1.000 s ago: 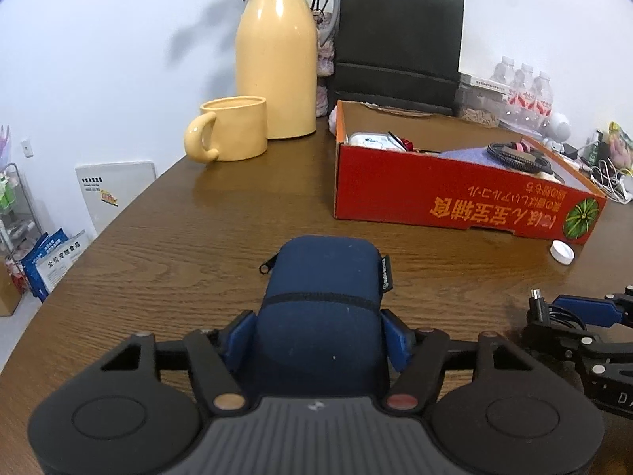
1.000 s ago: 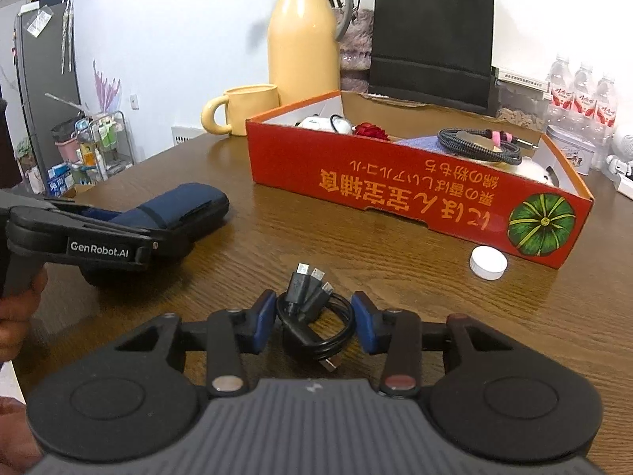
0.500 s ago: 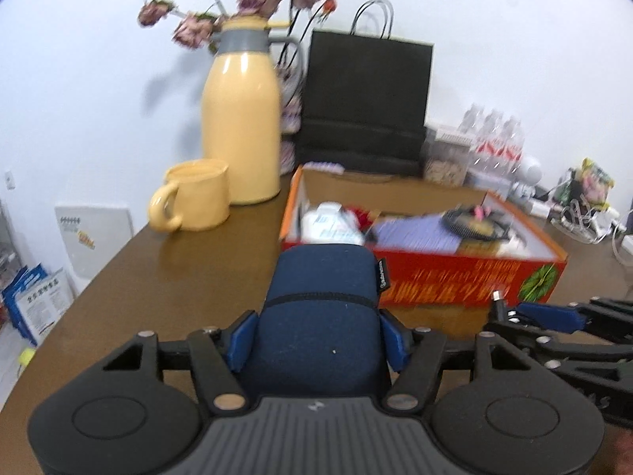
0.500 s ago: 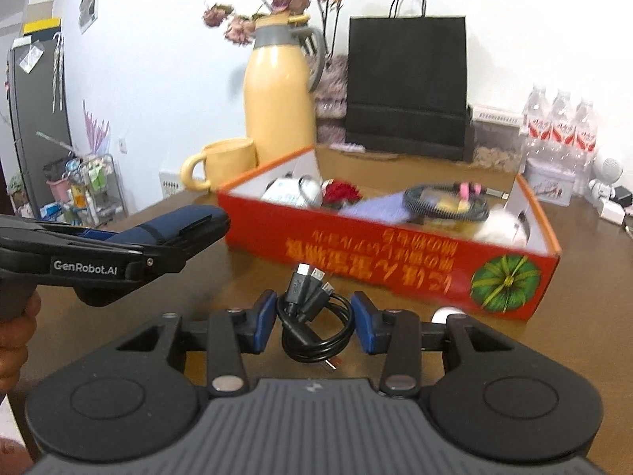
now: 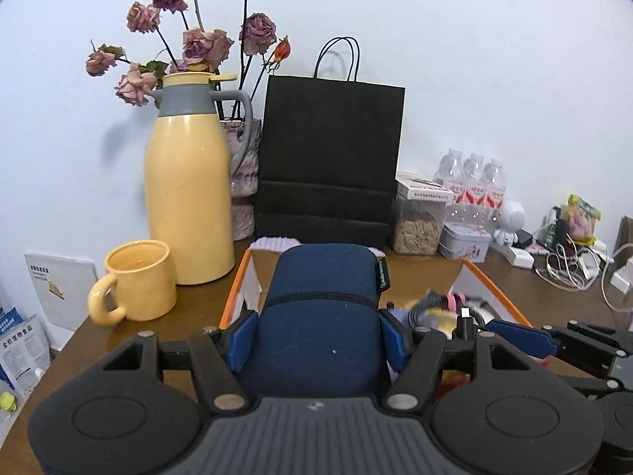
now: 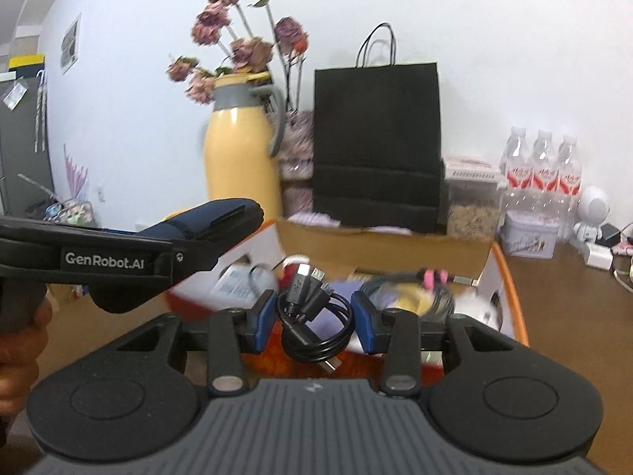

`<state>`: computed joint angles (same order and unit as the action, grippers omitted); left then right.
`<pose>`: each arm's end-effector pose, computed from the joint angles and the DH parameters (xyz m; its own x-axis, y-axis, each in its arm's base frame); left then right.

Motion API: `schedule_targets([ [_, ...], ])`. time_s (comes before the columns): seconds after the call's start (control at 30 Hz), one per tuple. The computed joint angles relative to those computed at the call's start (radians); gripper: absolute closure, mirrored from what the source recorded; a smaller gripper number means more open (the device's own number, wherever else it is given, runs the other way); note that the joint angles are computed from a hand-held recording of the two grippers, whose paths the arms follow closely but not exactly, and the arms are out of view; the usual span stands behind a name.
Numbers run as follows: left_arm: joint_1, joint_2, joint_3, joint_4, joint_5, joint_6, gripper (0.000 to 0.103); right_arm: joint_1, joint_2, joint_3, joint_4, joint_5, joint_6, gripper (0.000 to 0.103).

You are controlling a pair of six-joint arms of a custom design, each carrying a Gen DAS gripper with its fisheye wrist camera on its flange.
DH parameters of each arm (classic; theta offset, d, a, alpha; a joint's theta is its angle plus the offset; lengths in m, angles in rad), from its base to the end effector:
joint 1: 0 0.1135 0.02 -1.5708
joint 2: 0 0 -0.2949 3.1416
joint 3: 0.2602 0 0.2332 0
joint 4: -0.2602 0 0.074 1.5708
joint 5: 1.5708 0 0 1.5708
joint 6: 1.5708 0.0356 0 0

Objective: Organize objects
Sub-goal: 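Carry the pouch and cable bundle into the box and open both tools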

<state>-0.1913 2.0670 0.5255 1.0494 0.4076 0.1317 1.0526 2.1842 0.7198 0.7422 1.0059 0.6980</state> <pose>0.3125 -0.0749 0.0989 -0.3919 0.1987 -0.8983 0.5740 0.8159 -0.0699 0.1961 0.2832 0.0754 -0.3480 0.0843 -0.9337 0.0947 0.9940 0.0545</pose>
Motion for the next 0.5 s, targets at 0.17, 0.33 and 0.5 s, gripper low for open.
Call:
schedule_targets([
  [0.17, -0.058, 0.049, 0.125, -0.079, -0.043, -0.036, 0.04, -0.082, 0.014, -0.015, 0.105, -0.03, -0.079, 0.061],
  [0.33, -0.1, 0.122, 0.254, -0.14, -0.076, -0.056, 0.04, -0.175, 0.038, -0.016, 0.178, -0.088, -0.135, 0.061],
  [0.5, -0.127, 0.192, 0.379, -0.212, -0.116, -0.045, 0.04, -0.25, 0.061, -0.006, 0.205, -0.139, -0.167, 0.061],
])
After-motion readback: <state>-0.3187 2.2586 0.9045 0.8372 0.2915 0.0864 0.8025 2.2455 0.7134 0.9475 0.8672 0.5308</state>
